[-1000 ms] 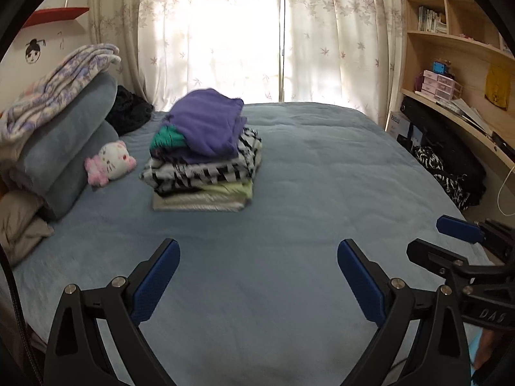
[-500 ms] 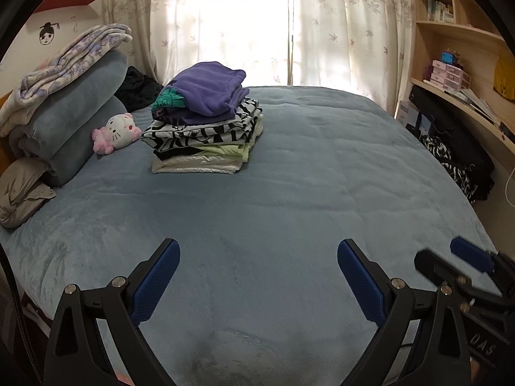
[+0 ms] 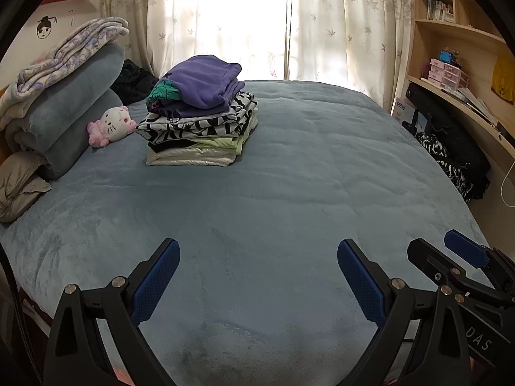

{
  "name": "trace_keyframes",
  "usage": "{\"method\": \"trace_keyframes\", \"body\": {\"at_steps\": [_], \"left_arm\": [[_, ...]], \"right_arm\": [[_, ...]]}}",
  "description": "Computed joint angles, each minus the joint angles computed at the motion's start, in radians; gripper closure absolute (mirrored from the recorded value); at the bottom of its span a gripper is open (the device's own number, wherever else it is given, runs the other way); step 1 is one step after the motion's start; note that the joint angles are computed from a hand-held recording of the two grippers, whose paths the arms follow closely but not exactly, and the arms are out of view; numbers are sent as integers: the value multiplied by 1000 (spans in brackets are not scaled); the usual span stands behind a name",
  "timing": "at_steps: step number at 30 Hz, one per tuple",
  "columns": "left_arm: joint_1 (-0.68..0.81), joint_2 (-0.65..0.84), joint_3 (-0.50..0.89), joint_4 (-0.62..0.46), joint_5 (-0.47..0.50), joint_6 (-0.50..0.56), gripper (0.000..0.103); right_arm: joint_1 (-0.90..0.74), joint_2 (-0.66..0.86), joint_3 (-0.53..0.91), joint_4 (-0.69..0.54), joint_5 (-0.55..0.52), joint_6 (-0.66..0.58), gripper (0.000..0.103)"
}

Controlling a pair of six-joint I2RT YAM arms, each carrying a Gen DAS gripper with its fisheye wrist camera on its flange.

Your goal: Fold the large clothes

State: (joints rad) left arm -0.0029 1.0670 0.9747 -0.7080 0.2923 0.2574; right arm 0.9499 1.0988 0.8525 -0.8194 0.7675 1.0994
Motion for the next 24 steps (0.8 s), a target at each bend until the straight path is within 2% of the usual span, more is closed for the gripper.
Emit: {"method": "trace_keyframes", "body": {"at_steps": [24], "left_arm": [[-2, 1, -6, -17, -4, -4, 6]], "right_arm": [[-1, -11, -14, 6, -7, 1, 34]]}}
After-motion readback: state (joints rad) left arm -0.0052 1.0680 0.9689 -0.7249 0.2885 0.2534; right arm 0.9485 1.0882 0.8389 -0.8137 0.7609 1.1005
